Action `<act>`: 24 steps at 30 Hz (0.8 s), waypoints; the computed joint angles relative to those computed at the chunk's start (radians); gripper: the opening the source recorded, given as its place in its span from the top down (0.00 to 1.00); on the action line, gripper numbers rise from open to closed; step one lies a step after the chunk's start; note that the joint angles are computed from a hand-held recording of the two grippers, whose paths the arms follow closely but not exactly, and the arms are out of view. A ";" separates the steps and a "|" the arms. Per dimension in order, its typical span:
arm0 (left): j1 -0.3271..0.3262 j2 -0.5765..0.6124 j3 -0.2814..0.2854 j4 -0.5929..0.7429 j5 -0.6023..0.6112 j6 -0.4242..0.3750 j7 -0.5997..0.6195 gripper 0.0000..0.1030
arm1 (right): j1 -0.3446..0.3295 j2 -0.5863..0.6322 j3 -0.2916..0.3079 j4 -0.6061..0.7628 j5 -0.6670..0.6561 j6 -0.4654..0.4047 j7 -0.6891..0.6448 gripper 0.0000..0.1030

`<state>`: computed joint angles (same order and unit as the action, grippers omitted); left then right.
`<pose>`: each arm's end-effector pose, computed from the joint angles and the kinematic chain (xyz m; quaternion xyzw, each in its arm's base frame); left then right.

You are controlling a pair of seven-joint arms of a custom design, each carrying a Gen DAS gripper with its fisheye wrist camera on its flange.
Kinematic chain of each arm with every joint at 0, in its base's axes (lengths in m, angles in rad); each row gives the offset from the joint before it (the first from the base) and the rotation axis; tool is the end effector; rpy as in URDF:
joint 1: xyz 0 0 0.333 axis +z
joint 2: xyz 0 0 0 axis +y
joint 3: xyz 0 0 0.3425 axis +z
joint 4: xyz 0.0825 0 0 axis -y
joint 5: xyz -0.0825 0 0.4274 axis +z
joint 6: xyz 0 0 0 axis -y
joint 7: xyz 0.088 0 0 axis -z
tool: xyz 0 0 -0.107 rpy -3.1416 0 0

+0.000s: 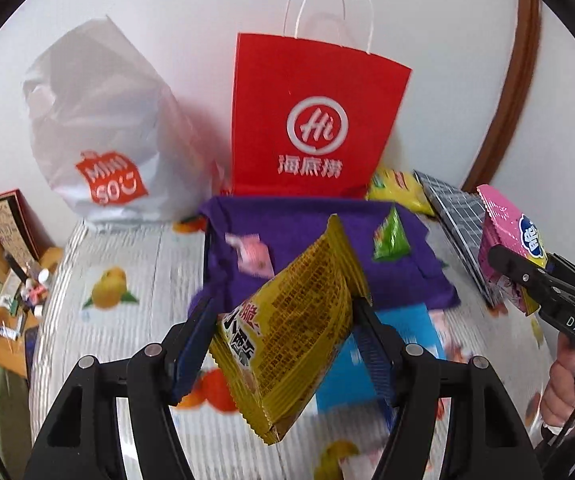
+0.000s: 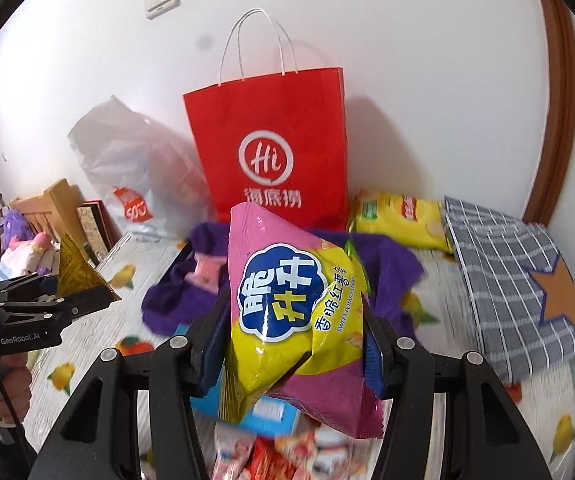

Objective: Organize snacks
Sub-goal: 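Carry the yellow wafer bag and pink-yellow snack bag over the purple towel with both tools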

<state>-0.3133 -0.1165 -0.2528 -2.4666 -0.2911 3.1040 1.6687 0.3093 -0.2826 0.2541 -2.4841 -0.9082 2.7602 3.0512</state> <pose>0.4673 -0.2703 0.4195 -0.5189 0.7720 -0.3337 0.1530 0.4044 0.2974 0.4355 -0.6082 0.6984 -0.2367 0.2939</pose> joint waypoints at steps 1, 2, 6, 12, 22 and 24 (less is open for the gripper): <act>-0.002 0.017 0.005 0.022 -0.004 -0.003 0.007 0.36 | -0.007 0.024 -0.008 0.022 -0.003 0.007 -0.012 0.46; -0.007 0.037 0.010 0.045 -0.015 -0.008 0.021 0.36 | -0.012 0.045 -0.014 0.041 -0.009 0.009 -0.020 0.46; 0.011 0.110 0.005 0.130 0.026 -0.022 0.003 0.36 | -0.023 0.115 -0.050 0.103 -0.025 0.020 -0.046 0.46; 0.031 0.238 0.007 0.275 0.069 -0.065 -0.028 0.36 | -0.033 0.214 -0.108 0.186 -0.048 0.081 -0.062 0.46; 0.025 0.395 0.053 0.413 0.104 -0.192 -0.062 0.36 | -0.011 0.342 -0.169 0.202 0.289 0.093 -0.423 0.46; 0.017 0.402 0.067 0.418 0.124 -0.203 -0.087 0.36 | -0.013 0.360 -0.168 0.201 0.386 0.073 -0.517 0.46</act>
